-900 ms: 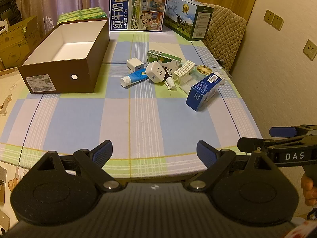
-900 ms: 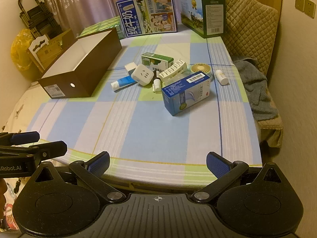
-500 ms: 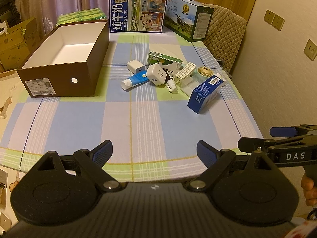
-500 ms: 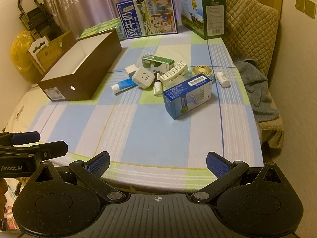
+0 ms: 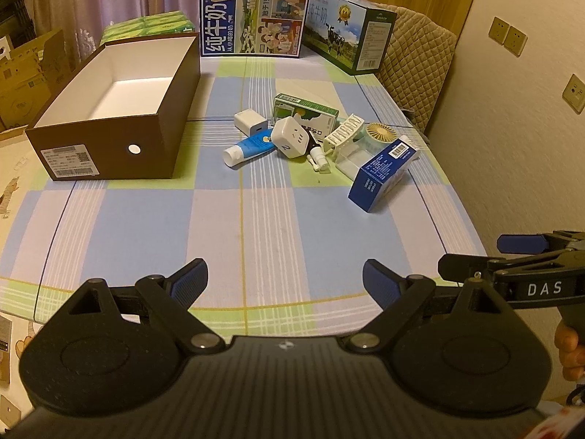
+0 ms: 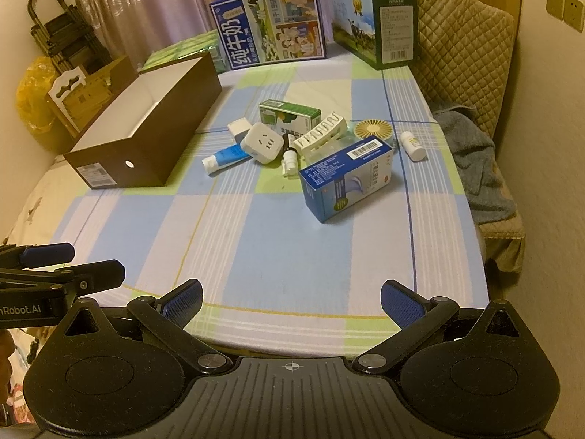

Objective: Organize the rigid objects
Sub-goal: 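Move both tools toward the scattered items on the table, then grasp the white plug adapter with the left tool while the right tool grasps the blue medicine box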

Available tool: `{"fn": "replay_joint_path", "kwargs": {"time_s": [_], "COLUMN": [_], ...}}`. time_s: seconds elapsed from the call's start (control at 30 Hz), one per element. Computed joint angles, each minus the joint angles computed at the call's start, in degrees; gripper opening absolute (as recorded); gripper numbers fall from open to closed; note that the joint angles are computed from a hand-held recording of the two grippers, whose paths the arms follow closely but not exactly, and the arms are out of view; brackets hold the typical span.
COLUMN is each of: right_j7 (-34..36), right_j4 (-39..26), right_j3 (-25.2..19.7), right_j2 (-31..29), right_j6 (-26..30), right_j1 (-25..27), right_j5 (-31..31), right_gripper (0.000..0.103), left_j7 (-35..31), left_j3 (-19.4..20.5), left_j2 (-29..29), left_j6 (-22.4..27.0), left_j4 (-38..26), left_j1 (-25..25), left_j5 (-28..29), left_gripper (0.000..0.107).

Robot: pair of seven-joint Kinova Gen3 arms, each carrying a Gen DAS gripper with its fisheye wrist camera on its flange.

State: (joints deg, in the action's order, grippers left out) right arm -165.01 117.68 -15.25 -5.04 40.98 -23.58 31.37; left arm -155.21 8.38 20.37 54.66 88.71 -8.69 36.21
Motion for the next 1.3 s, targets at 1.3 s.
{"fn": "replay_joint_path", "kwargs": {"time_s": [1.3], "right_j7": [-1.77], "right_j4": [-8.14], "right_j3": [10.06], "right_j2": [12.67], "right_j6": [-2.47], "right_j1": [0.59], "right_j5": [1.05], "right_gripper": [0.101], "left_j7": [8.09], "left_j3": [3.87], "left_j2": [21.60], "left_j6": [8.80], "left_j4": [-31.51], "left_j1": [7.70], "left_j5": [-12.38], "left_gripper": [0.087]}}
